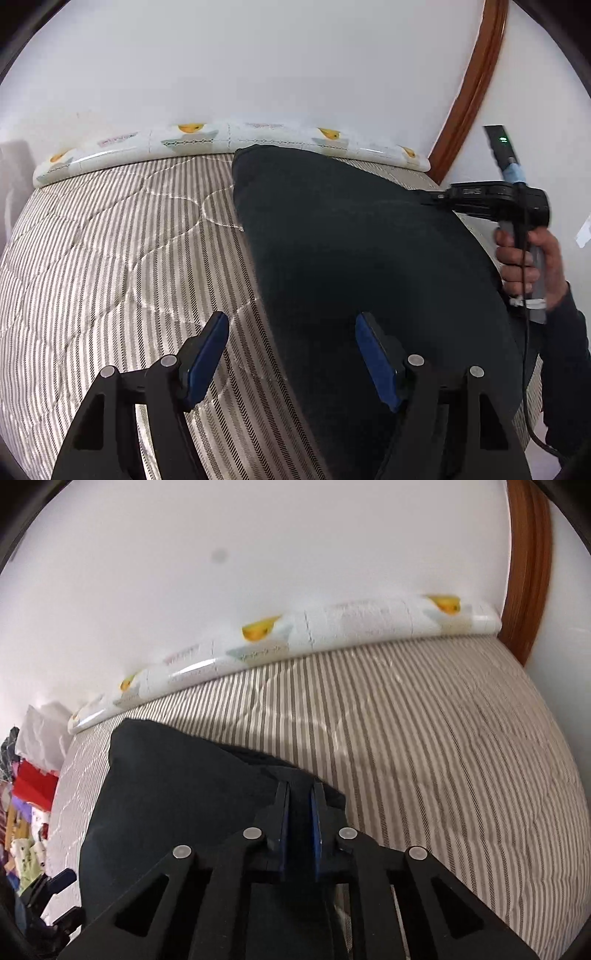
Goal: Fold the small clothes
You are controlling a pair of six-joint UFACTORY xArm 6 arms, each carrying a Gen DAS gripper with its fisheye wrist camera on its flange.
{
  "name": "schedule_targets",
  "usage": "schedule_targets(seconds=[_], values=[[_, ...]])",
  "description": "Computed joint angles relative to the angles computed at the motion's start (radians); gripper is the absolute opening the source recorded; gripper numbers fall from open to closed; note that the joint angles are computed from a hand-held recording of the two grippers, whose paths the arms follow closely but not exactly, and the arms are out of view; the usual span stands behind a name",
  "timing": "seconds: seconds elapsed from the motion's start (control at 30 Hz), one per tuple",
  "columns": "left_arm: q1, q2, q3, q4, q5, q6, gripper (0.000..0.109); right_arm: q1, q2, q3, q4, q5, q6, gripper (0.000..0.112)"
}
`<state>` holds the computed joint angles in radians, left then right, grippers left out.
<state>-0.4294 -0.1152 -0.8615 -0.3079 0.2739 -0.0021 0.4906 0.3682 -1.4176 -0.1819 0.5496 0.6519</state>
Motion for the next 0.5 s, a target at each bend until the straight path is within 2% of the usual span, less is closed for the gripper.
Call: schedule_targets(seconds=[0.07, 0.13, 0.23, 0.3, 0.43, 0.5], values=[[-0.002, -0.023, 0.012, -0.022, 0.014, 0.009, 0.069, 0.003, -0.06, 0.055, -0.097, -0.006, 0.096, 0.021], [-0.007, -0.044, 0.023, -0.033, 0.024, 0.017, 0.069, 0.014, -0.136, 0.121, -0.173, 0.007, 0.148, 0.036], [-0.018, -0.081, 0.049, 0.002, 0.032, -0.02, 0.069, 0.025, -0.266, 0.27, -0.118, -0.034, 0.115, 0.046], [-0.026, -0.109, 0.073, 0.041, 0.033, -0.062, 0.069, 0.036, -0.345, 0.369, -0.06, -0.064, 0.091, 0.049], [-0.036, -0.156, 0.106, 0.137, 0.039, -0.165, 0.069, 0.058, -0.415, 0.503, 0.051, -0.125, 0.056, 0.049], [-0.038, -0.169, 0.112, 0.201, 0.051, -0.223, 0.069, 0.068, -0.421, 0.547, 0.125, -0.182, 0.03, 0.039]])
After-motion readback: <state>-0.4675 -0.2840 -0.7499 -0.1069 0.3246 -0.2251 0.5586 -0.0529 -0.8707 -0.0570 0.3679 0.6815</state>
